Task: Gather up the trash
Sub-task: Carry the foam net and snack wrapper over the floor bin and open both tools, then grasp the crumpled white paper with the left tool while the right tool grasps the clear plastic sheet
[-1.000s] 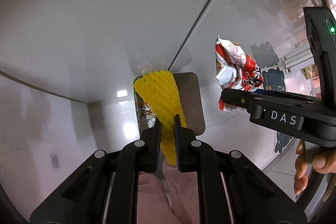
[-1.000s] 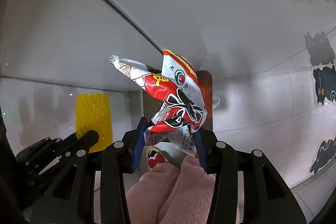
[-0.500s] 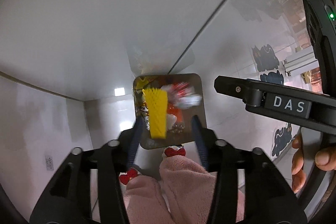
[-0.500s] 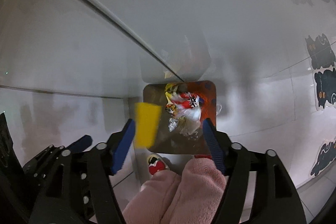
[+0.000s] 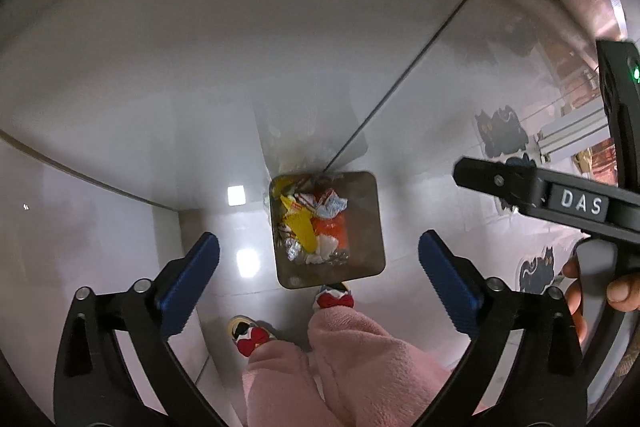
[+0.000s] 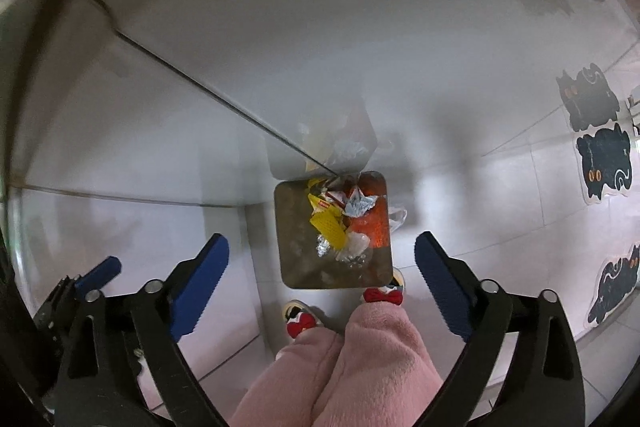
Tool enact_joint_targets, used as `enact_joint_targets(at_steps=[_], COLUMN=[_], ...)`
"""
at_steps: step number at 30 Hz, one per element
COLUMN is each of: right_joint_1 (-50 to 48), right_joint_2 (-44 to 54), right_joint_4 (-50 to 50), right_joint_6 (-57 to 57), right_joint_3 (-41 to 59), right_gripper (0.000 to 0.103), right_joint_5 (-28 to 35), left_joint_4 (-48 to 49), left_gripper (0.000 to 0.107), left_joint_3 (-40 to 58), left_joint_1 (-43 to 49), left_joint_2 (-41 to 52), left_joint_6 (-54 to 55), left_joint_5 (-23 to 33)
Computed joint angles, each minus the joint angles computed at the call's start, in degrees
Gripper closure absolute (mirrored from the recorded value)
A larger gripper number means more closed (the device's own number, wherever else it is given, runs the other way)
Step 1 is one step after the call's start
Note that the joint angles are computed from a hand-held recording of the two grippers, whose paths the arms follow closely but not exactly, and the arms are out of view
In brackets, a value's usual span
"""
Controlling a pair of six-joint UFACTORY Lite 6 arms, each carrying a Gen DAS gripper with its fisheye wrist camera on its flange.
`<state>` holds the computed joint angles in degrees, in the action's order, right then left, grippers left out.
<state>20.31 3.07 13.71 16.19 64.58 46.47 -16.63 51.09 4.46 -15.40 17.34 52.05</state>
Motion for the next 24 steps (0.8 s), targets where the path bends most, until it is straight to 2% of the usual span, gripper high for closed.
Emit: enact_joint_targets(at_steps=[7,12,17,22,24], right_joint_1=[-4.64,-6.76,-6.01,-3.66,-3.03], right_joint_2=[-7.19,-8.35,-4.9,2.98,7.24], right_joint_4=[3.63,3.62,0.49,-2.47,-3.18], right_joint_6=[-3.51,-2.8,-0.39,2.11,3.01], right_joint_3=[3.62,11.97,26.62,44.37,53.11], right_gripper=[0.008,0.008,0.008,0.008,0.008], right_joint_5=[9.58,14.56,19.23,23.48,26.29], left_joint_4=[-0.09,-1.99,-3.33,-2.29,-2.28], left_gripper=[0.012,0.012,0.012,0.012,0.012], left_joint_3=[13.14,29.14,43.97,61.8,72.27], left_joint_1=[3.82,8.54,11.96,13.58,14.01], left_joint_2=[-1.77,1.6,7.6,15.97,21.43], left_joint_6=[0.14,2.58,3.63,2.39,1.26], left_joint_5=[10.95,19.16,24.32,30.65,34.67])
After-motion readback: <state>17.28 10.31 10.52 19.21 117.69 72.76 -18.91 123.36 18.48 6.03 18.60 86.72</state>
